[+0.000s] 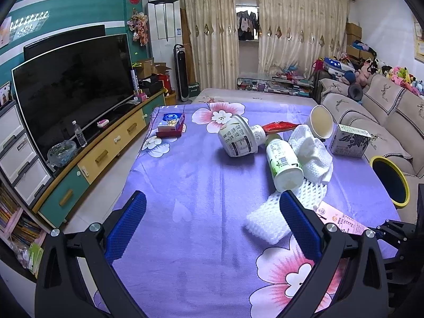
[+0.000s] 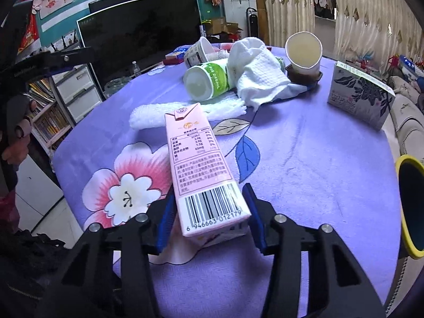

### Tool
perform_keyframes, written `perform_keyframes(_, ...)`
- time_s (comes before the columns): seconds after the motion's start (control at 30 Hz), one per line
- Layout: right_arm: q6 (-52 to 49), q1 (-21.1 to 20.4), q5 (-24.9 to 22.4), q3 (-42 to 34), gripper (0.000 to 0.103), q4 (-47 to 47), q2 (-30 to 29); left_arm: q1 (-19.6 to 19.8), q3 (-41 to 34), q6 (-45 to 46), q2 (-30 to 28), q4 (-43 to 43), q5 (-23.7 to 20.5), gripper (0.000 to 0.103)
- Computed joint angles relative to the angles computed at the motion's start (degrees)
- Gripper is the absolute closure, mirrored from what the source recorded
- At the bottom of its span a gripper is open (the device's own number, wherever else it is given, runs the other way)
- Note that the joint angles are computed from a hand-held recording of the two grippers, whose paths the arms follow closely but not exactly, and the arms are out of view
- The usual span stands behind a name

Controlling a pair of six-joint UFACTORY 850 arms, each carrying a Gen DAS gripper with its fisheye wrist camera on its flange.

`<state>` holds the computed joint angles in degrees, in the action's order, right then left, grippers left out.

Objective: Collect trash
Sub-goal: 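Grasp the pink juice carton on the table with the right gripper, then carry the pink carton over the yellow bin and open the right gripper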

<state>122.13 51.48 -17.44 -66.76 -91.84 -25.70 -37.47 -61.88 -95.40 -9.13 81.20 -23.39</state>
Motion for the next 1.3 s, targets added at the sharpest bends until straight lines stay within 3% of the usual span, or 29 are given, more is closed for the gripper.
perform_keyframes(0.23, 13.13, 0.05, -0.46, 3.05, 0.065, -10.97, 3.37, 0.01, -0.27, -0.6, -0.62, 0.59, 1.06, 0.004)
perform_keyframes(0.4, 19.88, 0.43, -5.71, 7.66, 0.065, -15.29, 9.11, -0.24, -0.93, 0.61, -1.43, -0.03, 2.23, 0.004)
perform_keyframes(0.57, 16.01, -0.4, -17.92, 13.37, 0.065, -3.89, 16.19, -0.41, -2.27, 2.68, -2.73, -1.45, 4.78, 0.004)
perform_keyframes(0.63, 12.75, -2.85, -23.67, 15.27, 0.064, 5.31, 18.18, -0.57, -2.8, 3.31, -3.32, -1.85, 5.71, 0.004)
perform_keyframes(0.7, 7.52, -6.68, -26.08, 15.75, 0.064, 14.06, 18.34, -0.77, -3.1, 3.34, -3.79, -1.51, 6.44, 0.004)
perform_keyframes(0.93, -9.97, -23.27, -14.57, 14.63, 0.064, 34.85, 12.17, -0.47, -5.94, 14.88, -7.15, -11.88, 9.68, 0.004)
perform_keyframes(1.17, -17.88, -27.07, -12.36, 11.39, 0.062, 43.16, 6.95, 0.23, -9.59, 33.26, -11.57, -28.63, 11.33, 0.004)
perform_keyframes(1.3, -17.36, -27.87, -12.17, 11.11, 0.049, 41.42, 6.75, 0.43, -12.27, 44.26, -14.6, -37.23, 10.9, 0.004)
